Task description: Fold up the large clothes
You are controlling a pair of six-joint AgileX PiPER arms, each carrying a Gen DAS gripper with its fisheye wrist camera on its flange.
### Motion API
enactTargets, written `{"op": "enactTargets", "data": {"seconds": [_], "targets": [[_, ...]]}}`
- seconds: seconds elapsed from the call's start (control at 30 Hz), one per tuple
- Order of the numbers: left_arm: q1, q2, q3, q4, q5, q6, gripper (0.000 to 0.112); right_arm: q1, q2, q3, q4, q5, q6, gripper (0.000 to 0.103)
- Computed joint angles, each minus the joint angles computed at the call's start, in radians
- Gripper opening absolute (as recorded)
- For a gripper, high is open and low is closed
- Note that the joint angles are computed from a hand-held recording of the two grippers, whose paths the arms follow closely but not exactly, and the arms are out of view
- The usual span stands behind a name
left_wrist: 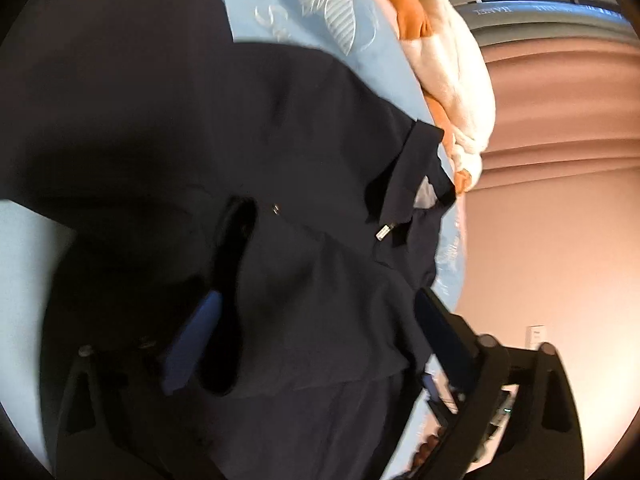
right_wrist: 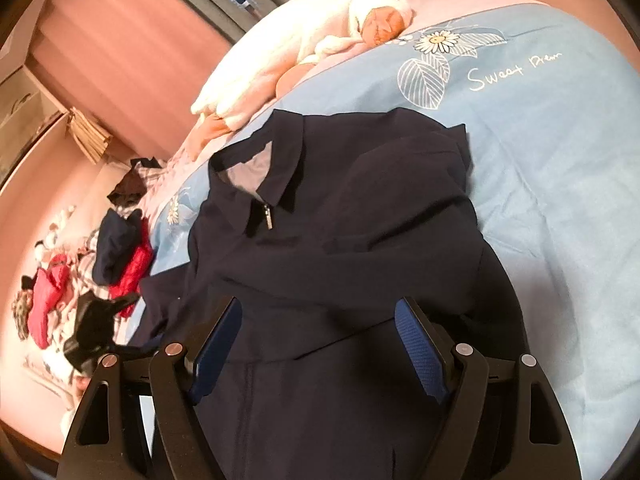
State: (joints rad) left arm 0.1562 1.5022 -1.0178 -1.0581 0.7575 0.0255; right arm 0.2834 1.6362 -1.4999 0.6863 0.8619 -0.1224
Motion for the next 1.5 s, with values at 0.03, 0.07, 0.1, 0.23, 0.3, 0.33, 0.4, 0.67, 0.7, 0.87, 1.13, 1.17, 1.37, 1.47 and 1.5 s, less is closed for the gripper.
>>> {"op": "enactTargets", "data": {"seconds": [0.03, 0.07, 0.1, 0.23, 0.3, 0.33, 0.4, 0.67, 0.7, 0.87, 1.13, 1.17, 1.37, 1.47, 1.5], "targets": [[-0.003, 0.009, 0.006, -0.009, -0.009, 0.009, 0.09, -0.01, 0.011, -0.006, 0.012, 0.008, -0.016, 0.08], [-0.011, 0.012, 0.001, 0.022, -0.018, -0.022, 0.08, -0.011, 0.022, -0.013, 0.013, 0.013, -0.012, 0.08], [-0.015, 0.022, -0.003, 0.032, -0.023, -0.037, 0.071, -0.017, 0.026, -0.017, 0.021, 0.024, -0.014, 0.08], [-0.009, 0.043, 0.001, -0.029, -0.004, 0.051, 0.006, -0.045, 0.056, -0.021, 0.111, 0.046, -0.047, 0.08], [-0.038, 0.02, -0.023, 0.033, -0.027, 0.044, 0.006, -0.056, 0.08, -0.036, 0.143, 0.055, -0.033, 0.08], [-0.043, 0.01, -0.03, 0.038, -0.032, 0.069, 0.004, -0.064, 0.092, -0.042, 0.16, 0.057, -0.024, 0.08], [-0.08, -0.024, -0.087, 0.141, -0.053, 0.071, 0.004, -0.09, 0.115, -0.043, 0.221, 0.061, -0.017, 0.08], [-0.134, -0.239, -0.05, 0.253, -0.11, 0.396, 0.008, -0.177, 0.128, 0.041, 0.402, 0.051, -0.007, 0.066], [-0.129, -0.242, -0.028, 0.284, -0.098, 0.391, 0.007, -0.183, 0.126, 0.05, 0.404, 0.051, -0.002, 0.062], [-0.083, -0.225, 0.115, 0.265, -0.07, 0.44, 0.005, -0.208, 0.13, 0.103, 0.402, 0.044, 0.04, 0.021], [-0.054, -0.142, 0.122, -0.004, -0.023, 0.519, 0.011, -0.194, 0.069, 0.126, 0.411, -0.035, 0.017, 0.004], [-0.068, -0.141, 0.112, -0.008, -0.027, 0.496, 0.011, -0.203, 0.061, 0.132, 0.44, -0.026, -0.013, 0.004], [-0.15, -0.12, 0.026, 0.054, -0.112, 0.412, 0.007, -0.249, -0.004, 0.124, 0.338, 0.002, 0.016, 0.004], [-0.171, -0.156, 0.015, 0.115, -0.143, 0.413, 0.009, -0.236, 0.037, 0.055, 0.155, 0.075, 0.096, 0.004], [-0.176, -0.169, 0.017, 0.176, -0.15, 0.373, 0.009, -0.219, 0.063, 0.024, 0.097, 0.109, 0.125, 0.004]]}}
